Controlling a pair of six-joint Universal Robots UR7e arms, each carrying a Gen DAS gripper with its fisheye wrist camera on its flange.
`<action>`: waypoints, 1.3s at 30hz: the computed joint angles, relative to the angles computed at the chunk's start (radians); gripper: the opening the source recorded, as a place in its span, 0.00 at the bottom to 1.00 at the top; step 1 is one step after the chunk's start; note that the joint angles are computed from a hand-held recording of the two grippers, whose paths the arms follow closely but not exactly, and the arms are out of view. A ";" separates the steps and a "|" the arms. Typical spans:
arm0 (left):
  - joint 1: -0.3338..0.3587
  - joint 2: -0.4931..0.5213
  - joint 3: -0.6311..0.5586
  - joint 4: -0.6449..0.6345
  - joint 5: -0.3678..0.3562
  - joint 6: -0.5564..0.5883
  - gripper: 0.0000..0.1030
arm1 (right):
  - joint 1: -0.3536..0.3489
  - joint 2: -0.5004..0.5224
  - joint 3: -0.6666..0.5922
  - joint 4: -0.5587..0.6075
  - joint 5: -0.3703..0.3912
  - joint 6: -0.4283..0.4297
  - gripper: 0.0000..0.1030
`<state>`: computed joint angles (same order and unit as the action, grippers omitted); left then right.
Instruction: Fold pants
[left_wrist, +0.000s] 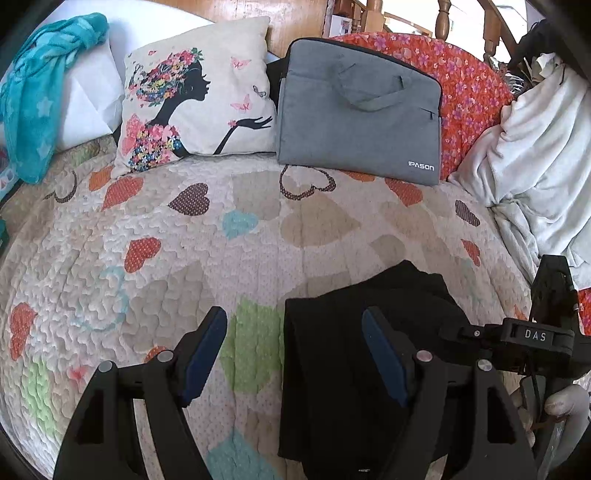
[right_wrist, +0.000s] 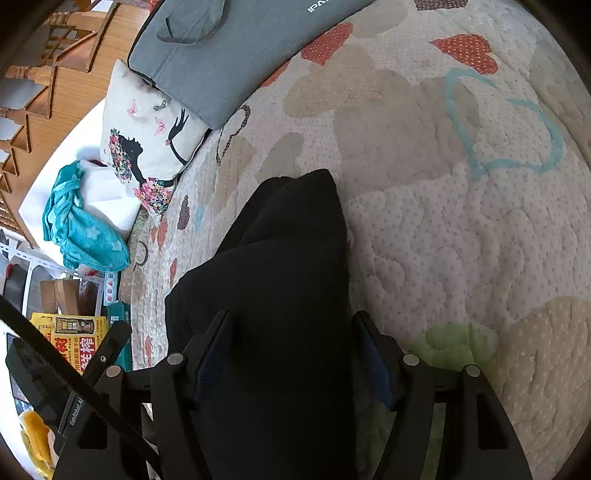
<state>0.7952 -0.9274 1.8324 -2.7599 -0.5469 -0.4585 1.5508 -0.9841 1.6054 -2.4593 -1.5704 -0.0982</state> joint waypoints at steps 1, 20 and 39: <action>0.001 0.000 0.000 0.006 -0.004 -0.004 0.73 | 0.000 0.001 -0.003 0.003 0.000 -0.001 0.69; 0.157 -0.017 0.004 0.000 -0.432 -0.103 0.74 | -0.009 0.054 -0.060 0.034 0.094 -0.069 0.75; 0.160 0.002 0.005 -0.127 -0.565 -0.024 0.35 | 0.075 0.051 -0.023 -0.019 0.011 -0.215 0.39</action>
